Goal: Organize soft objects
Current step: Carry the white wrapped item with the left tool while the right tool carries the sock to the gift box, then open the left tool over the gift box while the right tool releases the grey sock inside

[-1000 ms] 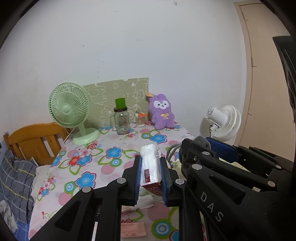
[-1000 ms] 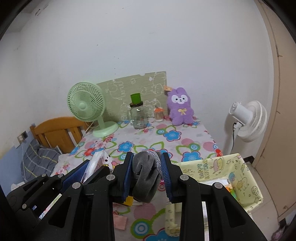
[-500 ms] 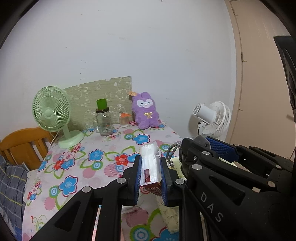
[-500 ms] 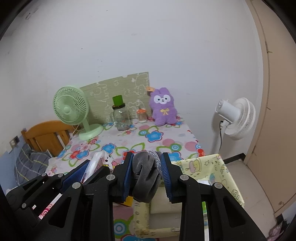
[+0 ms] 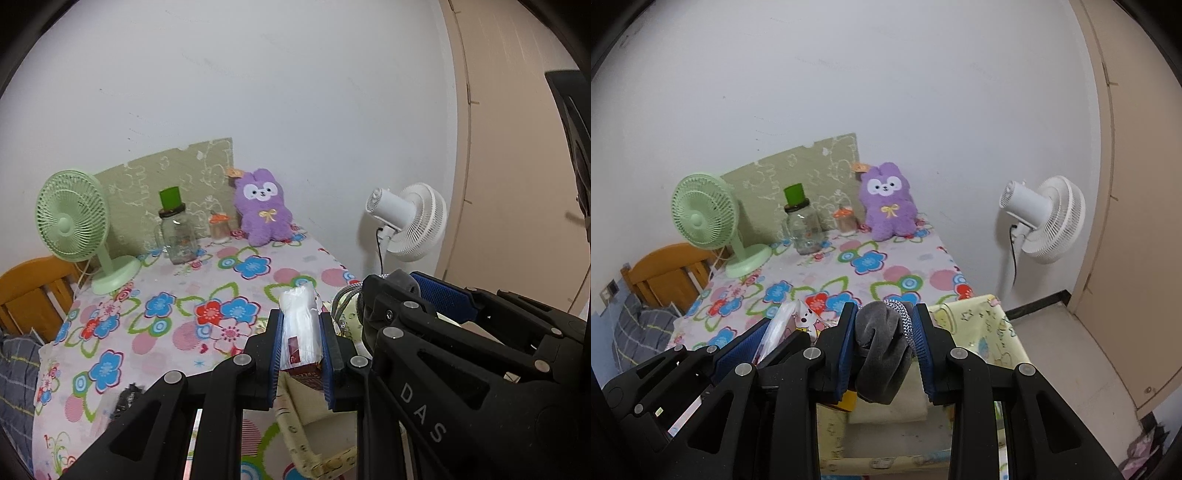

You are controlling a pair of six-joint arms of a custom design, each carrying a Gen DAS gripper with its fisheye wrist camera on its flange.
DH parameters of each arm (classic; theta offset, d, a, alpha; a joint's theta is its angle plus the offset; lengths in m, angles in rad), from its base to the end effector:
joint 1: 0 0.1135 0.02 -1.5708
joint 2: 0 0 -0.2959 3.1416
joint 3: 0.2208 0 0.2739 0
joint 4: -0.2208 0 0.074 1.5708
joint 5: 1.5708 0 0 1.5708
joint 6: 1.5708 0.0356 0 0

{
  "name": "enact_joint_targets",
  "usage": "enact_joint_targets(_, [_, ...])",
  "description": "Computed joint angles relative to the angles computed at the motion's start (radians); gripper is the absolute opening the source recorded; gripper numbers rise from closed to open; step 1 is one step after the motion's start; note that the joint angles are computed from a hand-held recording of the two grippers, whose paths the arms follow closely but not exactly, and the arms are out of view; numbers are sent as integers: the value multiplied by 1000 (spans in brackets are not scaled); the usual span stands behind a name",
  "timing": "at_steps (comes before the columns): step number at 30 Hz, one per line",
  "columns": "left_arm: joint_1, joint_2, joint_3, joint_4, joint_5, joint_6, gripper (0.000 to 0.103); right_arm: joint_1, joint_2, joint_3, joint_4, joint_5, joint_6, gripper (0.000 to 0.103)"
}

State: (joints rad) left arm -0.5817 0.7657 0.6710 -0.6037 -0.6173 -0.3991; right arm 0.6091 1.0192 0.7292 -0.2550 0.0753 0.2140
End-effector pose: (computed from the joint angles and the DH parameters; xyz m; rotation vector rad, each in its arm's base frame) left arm 0.1428 -0.0692 0.2868 -0.1195 2.1221 0.1298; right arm 0.1917 0.1304 0.2898 -0.3756 2.1081 0.4084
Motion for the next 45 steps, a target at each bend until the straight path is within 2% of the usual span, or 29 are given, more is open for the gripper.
enact_joint_targets(13, [90, 158, -34, 131, 122, 42, 20, -110, 140, -14, 55, -86, -12, 33])
enact_joint_targets(15, [101, 189, -33, 142, 122, 42, 30, -120, 164, -11, 61, -91, -15, 33])
enact_joint_targets(20, [139, 239, -32, 162, 164, 60, 40, -131, 227, -1, 80, -101, -14, 34])
enact_joint_targets(22, [153, 252, -28, 161, 180, 64, 47, -134, 248, 4, 85, -112, -12, 34])
enact_joint_targets(23, [157, 259, -23, 152, 184, 64, 55, -133, 260, 7, 88, -114, -11, 34])
enact_joint_targets(27, [163, 268, -21, 149, 188, 70, 57, -130, 283, 16, 95, -122, -19, 35])
enact_joint_targets(29, [169, 274, -17, 144, 191, 69, 57, -129, 297, 26, 90, -119, -23, 37])
enact_joint_targets(30, [169, 275, -15, 143, 191, 69, 61, -129, 299, 28, 90, -120, -24, 38])
enact_joint_targets(32, [167, 270, -16, 140, 182, 69, 62, -128, 299, 27, 96, -125, -26, 51])
enact_joint_targets(40, [172, 262, -15, 137, 180, 74, 66, -120, 285, 30, 83, -76, -24, 62])
enact_joint_targets(42, [165, 256, -13, 128, 158, 67, 73, -121, 276, 27, 80, -66, -23, 65])
enact_joint_targets(45, [166, 229, -17, 114, 150, 61, 78, -121, 257, 21, 75, -57, -19, 71])
